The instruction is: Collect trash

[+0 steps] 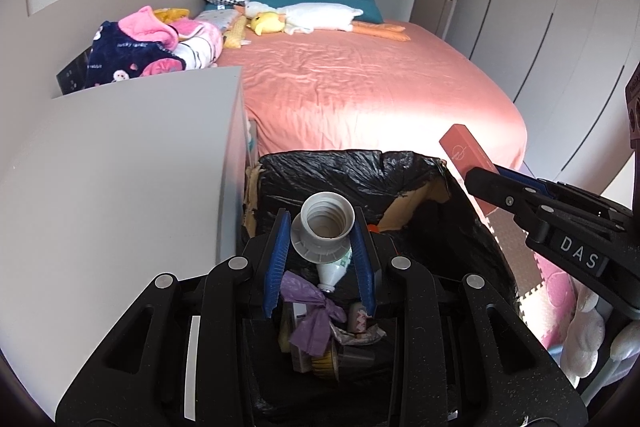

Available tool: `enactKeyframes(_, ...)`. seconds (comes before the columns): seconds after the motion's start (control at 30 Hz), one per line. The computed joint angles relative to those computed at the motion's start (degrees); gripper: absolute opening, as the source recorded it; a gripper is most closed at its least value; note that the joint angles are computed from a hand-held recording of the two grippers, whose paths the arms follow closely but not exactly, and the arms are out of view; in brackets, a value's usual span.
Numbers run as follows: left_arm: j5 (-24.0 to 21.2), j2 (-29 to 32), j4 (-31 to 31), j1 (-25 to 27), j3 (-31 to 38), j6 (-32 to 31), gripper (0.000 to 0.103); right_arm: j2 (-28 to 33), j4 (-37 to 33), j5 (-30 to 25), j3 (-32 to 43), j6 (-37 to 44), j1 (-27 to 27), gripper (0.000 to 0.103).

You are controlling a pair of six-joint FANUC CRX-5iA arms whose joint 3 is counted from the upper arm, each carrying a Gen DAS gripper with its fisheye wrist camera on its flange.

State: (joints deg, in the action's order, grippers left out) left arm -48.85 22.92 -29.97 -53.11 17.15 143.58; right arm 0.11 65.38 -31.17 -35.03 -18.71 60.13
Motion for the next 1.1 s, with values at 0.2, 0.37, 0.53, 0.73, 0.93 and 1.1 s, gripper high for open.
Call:
enactKeyframes(0.2,1.2,0.9,2.5,1.0,0.3,-2.3,0.03,-0.3,-0.6,-0.2,-0.4,-0.1,-0.6,0.02)
enactKeyframes(0.37,2.3,1.4,4.8,1.9,0.1,-3.9,0.031,-0.7,-0.8,-0.5,-0.5,-0.1,-1.0,0.02)
enactKeyframes(0.53,3.3,0.1,1.3,1.4,-0.5,0.3,0.096,-1.9,2.9,-2.2,-1.7,-3.7,-1.1,0.063)
enactKeyframes(0.73,1.8,-0.3,-0.6,1.2,0.2,2.9,0.096,-1.5,3.2,-4.8,-1.2,-3.3,-0.6,0.075)
enactKeyframes(0.93,1.8,-0.4,-0.5,1.5,-0.2,2.2,0.096,-1.2,2.5,-4.5,-1.0,-2.2,-0.5,0.075)
enactKeyframes(1.1,1.2,-0.3,-1.3,1.0,0.4,1.2,0.096,-1.2,2.8,-4.6,-0.9,-2.0,-0.4,0.075)
